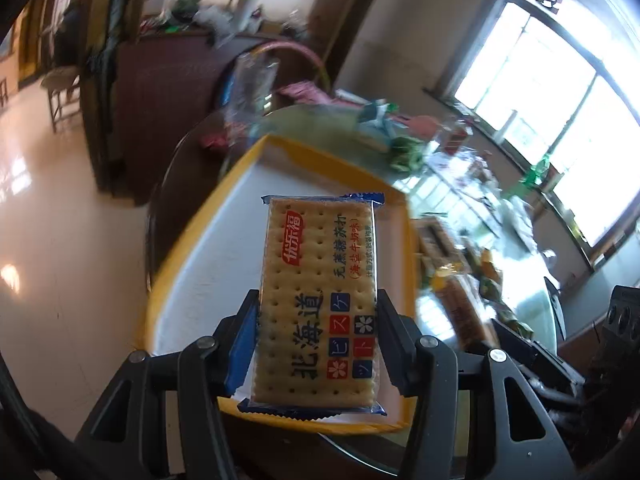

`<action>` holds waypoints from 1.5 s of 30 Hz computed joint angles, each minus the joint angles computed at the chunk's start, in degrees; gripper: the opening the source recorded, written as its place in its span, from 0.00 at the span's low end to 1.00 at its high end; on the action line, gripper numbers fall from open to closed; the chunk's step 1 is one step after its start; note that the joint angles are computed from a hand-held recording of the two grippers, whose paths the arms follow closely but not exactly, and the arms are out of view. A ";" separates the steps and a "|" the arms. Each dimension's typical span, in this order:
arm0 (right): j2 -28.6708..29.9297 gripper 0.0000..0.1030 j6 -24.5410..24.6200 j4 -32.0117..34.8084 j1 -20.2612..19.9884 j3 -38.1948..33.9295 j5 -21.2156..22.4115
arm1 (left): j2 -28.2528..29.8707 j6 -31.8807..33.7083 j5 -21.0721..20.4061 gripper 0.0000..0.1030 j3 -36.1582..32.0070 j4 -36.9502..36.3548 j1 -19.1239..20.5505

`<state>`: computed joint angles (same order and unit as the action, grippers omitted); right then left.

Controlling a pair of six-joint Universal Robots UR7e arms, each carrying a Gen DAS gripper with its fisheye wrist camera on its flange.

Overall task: Organize snacks
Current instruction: 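Carry both cracker packs to the yellow tray and release them inside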

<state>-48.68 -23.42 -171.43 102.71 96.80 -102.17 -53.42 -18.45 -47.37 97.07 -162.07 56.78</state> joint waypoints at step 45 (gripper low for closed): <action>-4.83 0.84 0.41 -6.69 -3.48 10.03 -0.59 | 0.86 6.56 -1.96 0.79 8.84 -9.27 -6.19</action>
